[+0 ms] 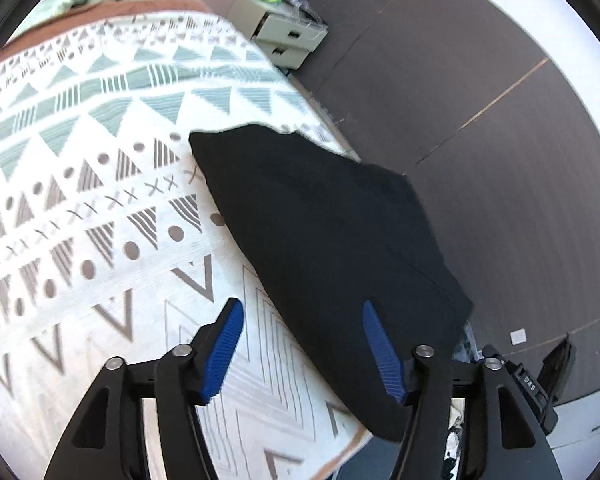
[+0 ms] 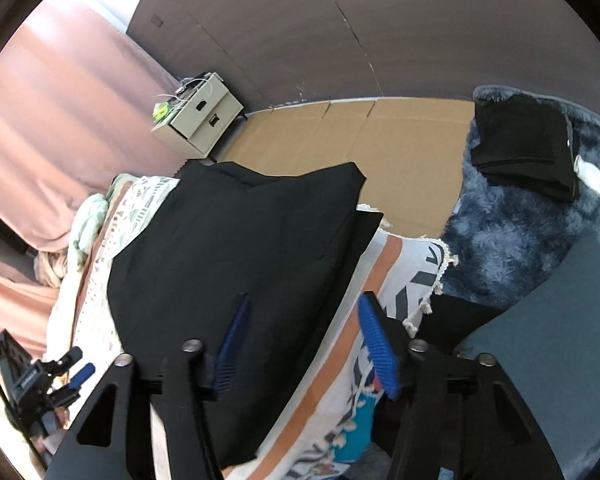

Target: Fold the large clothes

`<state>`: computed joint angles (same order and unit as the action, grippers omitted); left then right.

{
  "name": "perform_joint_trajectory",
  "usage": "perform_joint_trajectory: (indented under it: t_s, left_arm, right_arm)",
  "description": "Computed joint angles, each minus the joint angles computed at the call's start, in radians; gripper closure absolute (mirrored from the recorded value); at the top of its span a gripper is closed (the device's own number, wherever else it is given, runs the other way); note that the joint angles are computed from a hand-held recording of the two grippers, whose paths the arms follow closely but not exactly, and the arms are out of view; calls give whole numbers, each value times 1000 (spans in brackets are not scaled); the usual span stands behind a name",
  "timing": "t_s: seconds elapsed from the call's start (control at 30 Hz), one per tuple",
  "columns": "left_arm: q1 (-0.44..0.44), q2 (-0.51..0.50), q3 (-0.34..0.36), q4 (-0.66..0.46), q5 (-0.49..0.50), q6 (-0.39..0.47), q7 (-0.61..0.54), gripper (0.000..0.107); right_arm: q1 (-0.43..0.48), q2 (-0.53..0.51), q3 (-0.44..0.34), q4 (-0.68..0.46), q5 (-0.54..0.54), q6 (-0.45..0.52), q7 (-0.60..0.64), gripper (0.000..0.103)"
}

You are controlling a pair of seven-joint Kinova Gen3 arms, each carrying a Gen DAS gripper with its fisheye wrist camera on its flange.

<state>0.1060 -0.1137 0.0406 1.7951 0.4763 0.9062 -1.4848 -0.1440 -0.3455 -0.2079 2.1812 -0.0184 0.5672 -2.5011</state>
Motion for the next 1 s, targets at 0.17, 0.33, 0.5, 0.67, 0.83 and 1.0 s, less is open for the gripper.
perform_joint_trajectory:
  t_s: [0.17,0.33,0.5,0.67,0.83,1.0]
  left_arm:
    - [-8,-147,-36,-10,-37,69,-8,12]
    - [-8,-258,-94,-60,-75,192,-39,10]
    - [-22,-392,-178,-81,-110,283,-83,7]
    - [-50,-484,-196,-93,-214,327,-121,6]
    - [-43,-559,-257,-108,-256,382,-144,6]
    - [-33,-635,-291,-144,-301,448,-165,6]
  right_arm:
    - [13,-67,-86,-65,35,112,-61,20]
    - [43,-118,-216,-154,106,253,-147,8]
    - [41,-138,-311,-216,133,334,-222,0]
    - [61,-149,-421,-270,174,390,-304,0]
    - [102,-148,-554,-351,212,452,-363,0]
    - [166,-167,-679,-441,207,506,-385,0]
